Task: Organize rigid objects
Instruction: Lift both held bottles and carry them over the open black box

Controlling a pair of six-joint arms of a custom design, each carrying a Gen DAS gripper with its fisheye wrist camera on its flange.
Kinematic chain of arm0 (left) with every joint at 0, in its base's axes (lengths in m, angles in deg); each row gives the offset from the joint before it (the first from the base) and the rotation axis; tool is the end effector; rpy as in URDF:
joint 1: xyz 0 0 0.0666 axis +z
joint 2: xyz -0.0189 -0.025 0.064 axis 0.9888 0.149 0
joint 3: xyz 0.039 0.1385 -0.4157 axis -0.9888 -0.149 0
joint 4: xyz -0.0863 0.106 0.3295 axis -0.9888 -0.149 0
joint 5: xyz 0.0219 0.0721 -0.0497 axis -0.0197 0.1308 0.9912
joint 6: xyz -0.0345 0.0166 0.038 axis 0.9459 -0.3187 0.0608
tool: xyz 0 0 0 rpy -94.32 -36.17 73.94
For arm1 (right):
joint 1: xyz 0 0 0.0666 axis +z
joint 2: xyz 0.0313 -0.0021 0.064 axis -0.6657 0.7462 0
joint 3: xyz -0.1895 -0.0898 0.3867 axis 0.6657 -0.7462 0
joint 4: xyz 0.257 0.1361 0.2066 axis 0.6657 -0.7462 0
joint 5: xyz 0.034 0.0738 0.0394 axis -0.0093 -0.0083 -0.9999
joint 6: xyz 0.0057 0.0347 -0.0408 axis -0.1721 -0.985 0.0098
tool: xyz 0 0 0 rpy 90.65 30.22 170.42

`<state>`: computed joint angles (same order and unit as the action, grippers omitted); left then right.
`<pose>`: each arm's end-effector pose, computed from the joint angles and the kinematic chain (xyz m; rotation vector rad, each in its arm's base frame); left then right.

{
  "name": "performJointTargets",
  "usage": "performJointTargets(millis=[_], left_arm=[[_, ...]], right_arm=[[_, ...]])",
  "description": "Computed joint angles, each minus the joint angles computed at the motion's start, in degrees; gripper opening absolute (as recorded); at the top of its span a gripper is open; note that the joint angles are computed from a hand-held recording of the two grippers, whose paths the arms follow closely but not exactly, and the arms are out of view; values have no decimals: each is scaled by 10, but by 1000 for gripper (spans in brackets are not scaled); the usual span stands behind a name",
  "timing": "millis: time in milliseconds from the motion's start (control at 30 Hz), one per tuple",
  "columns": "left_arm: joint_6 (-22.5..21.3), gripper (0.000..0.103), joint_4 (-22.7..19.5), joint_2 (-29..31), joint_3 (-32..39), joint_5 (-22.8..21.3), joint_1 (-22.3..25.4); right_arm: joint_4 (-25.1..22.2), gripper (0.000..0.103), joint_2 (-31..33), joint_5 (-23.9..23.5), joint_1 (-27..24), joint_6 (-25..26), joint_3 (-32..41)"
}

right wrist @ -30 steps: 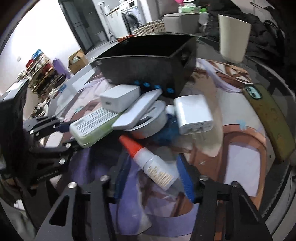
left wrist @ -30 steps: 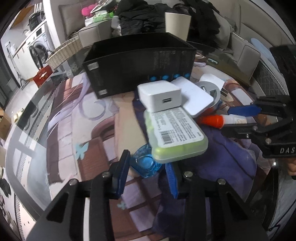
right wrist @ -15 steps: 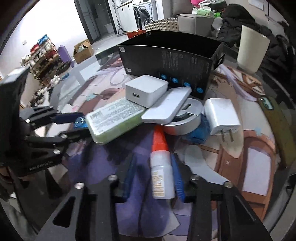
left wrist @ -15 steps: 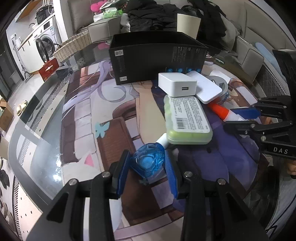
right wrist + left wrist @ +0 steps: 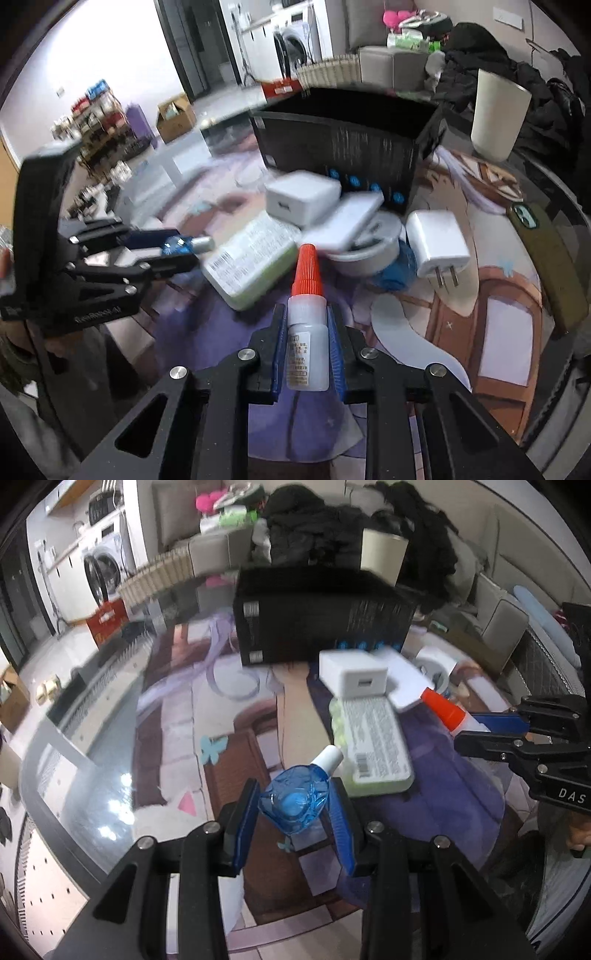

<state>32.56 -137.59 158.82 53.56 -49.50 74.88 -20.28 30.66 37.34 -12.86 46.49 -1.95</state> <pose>0.4010 -0.0546 0.5030 0.5464 2.4539 -0.2340 0.4028 0.2225 0.4994 -0.3609 2.5100 0.3178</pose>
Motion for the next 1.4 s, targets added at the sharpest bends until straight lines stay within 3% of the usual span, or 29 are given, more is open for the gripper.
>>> performJointTargets(millis=[133, 267, 367, 500, 600, 867, 1033, 1133, 1400], left_arm=[[5, 36, 29, -15, -6, 6, 0], [17, 36, 73, -30, -11, -1, -3], [28, 36, 136, -51, -21, -14, -7], [48, 36, 220, -76, -34, 3, -1], [43, 36, 275, -90, -44, -19, -8], [75, 36, 257, -28, 41, 14, 6], [80, 36, 260, 16, 95, 11, -1], [88, 36, 243, 52, 132, 38, 2], [63, 36, 186, 149, 209, -31, -27]], right_arm=[[30, 21, -15, 11, 6, -5, -8], [95, 21, -42, 17, 6, -8, -26], [151, 21, -63, 56, 12, -8, -39], [220, 21, -89, 102, 19, 7, -57], [249, 21, -99, 129, 27, 26, -57], [243, 21, -72, 115, 11, 12, 5], [236, 21, -29, 108, -6, 27, 66], [223, 21, 6, 102, -17, 23, 110], [136, 21, 116, 76, -62, -14, 218]])
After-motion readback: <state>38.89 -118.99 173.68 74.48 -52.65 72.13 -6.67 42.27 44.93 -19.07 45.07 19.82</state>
